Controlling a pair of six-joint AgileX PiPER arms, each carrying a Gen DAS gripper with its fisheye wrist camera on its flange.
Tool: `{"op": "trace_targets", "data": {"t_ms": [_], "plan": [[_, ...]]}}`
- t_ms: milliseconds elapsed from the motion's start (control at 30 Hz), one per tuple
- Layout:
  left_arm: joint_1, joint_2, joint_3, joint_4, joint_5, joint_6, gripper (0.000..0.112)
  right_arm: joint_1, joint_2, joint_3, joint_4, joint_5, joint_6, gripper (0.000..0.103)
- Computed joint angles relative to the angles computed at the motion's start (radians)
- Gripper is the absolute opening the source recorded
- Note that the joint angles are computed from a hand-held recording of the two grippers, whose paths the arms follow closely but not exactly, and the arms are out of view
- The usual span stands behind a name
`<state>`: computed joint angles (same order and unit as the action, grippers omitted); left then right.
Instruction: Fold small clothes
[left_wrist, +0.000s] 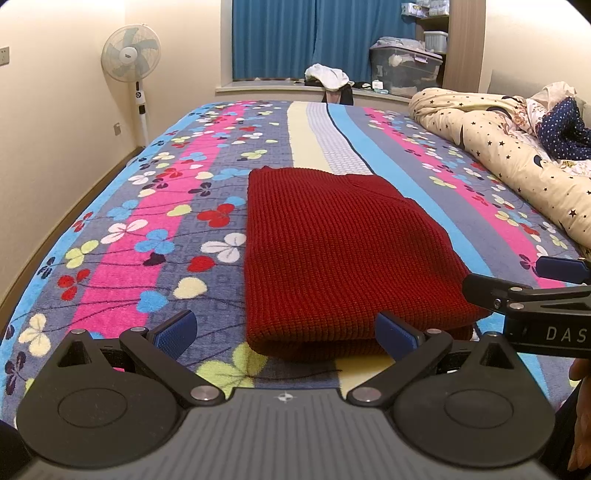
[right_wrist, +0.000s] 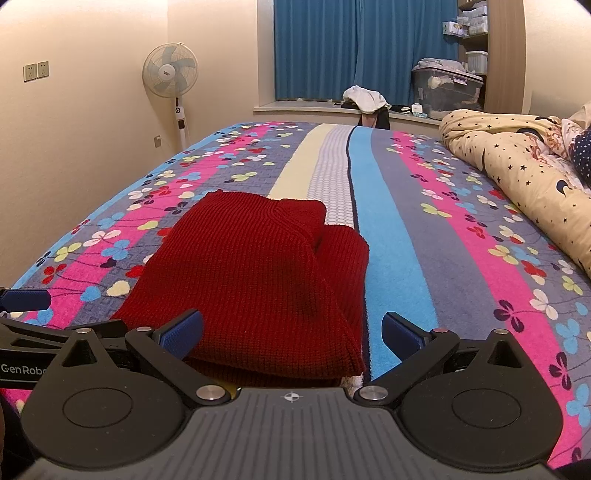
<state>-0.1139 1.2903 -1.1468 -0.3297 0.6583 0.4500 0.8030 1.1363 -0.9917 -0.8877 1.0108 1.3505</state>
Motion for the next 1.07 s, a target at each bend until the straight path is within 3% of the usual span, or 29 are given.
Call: {"op": "trace_targets", "data": {"t_ms": [1067], "plan": [[0.009,0.001,0.0,-0.009,0.001,0.012,0.102,0.009,0.004,0.0,-0.001,0.004,0.012,0.102]]}}
